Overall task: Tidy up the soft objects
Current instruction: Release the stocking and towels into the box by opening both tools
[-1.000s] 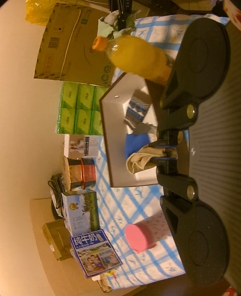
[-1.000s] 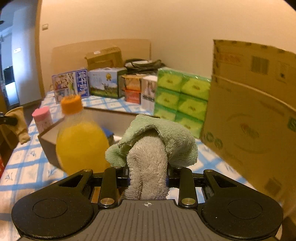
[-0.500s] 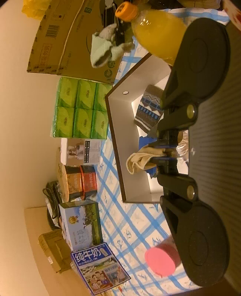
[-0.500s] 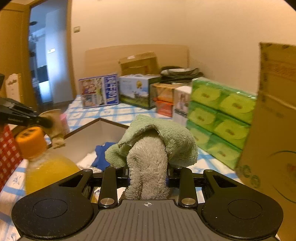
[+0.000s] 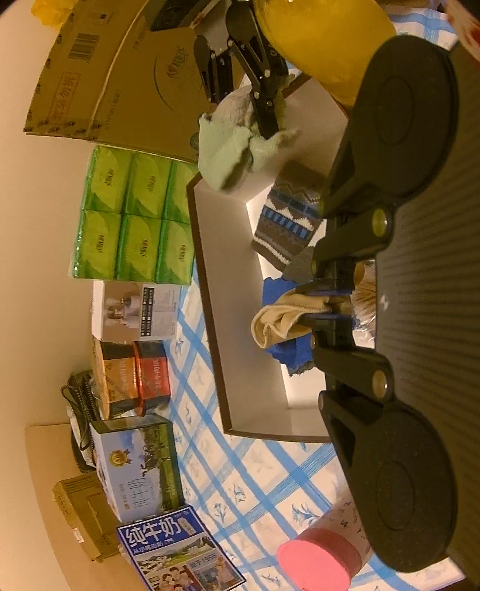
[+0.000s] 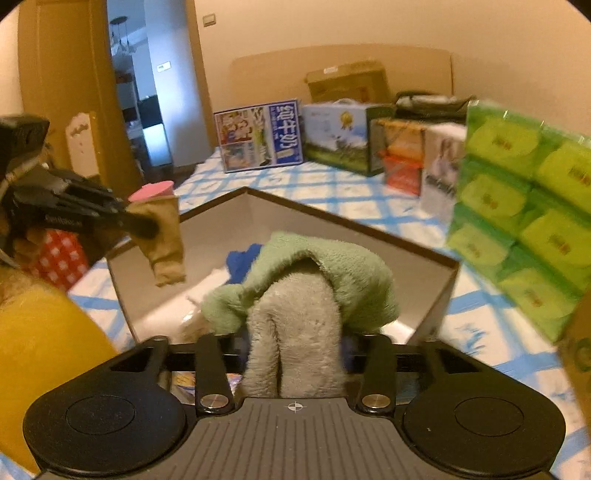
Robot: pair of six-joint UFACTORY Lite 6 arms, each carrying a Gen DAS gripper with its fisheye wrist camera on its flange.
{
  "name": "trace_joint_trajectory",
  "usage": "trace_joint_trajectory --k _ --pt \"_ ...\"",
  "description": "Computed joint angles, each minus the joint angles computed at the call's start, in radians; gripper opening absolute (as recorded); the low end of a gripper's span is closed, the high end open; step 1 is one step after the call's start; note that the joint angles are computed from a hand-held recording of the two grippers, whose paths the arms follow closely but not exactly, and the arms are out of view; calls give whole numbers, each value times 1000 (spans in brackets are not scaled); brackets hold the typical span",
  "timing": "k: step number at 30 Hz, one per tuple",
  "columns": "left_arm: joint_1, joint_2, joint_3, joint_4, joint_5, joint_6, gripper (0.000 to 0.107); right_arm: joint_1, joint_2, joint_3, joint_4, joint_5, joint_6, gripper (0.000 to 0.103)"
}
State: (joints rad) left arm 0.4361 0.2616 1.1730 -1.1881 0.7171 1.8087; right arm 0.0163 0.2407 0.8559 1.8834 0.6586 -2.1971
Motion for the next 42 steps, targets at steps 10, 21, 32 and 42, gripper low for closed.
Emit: trace_joint_trajectory --k 10,21,32,42 --pt "-8 61 25 10 -33 -1 7 4 42 5 123 8 -65 69" --pt "-6 110 97 94 -41 -143 26 4 -31 -67 183 -29 -95 69" --pt "31 45 57 114 -28 -144 30 -6 -184 -195 280 -80 -131 69" --pt "127 -83 -30 151 56 -140 31 -90 -569 -422 192 -163 73 69"
